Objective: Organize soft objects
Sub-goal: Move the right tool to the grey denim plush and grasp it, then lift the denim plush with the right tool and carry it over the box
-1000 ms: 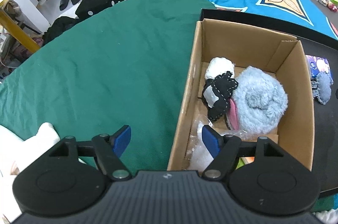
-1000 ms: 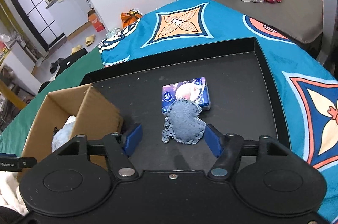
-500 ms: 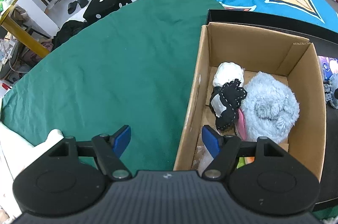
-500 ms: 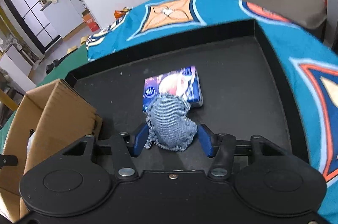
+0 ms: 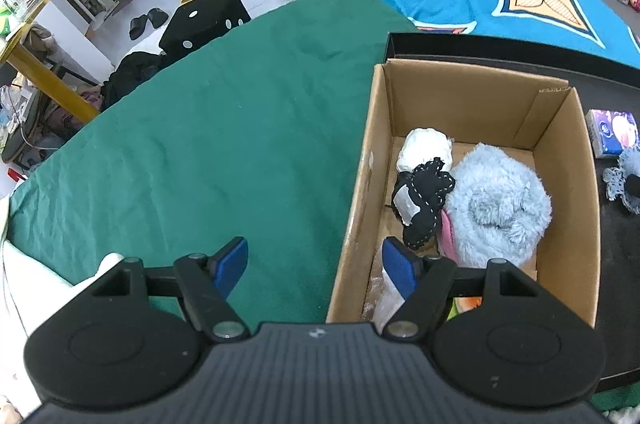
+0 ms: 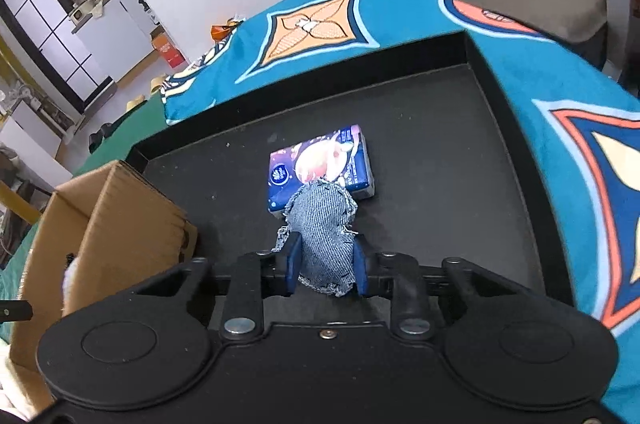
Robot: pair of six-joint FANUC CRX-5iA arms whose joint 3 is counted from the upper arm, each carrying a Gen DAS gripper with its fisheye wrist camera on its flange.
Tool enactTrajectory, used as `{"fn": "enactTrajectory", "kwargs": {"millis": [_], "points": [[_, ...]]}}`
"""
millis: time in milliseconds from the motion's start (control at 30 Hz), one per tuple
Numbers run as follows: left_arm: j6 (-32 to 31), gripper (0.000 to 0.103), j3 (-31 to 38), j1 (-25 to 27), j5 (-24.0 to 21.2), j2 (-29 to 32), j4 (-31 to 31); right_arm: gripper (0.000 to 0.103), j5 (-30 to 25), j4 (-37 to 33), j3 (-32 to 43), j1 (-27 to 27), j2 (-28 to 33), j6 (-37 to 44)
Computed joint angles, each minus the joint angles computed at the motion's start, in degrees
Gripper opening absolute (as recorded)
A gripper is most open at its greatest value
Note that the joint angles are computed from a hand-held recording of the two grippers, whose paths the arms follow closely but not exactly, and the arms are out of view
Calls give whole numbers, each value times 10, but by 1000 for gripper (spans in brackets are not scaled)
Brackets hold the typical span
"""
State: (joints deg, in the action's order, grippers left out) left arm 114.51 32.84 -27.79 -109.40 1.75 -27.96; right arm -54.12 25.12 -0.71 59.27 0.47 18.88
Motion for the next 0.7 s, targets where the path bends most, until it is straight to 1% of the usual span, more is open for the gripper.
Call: {"fn": "enactTrajectory", "kwargs": {"millis": [300,700], "points": [[11,73,-14,6,11,-19,22,26,-55,18,25,28,-9,7],[25,73,-45,16,40,-47,62,27,-97,58,60,64,-9,7]]}}
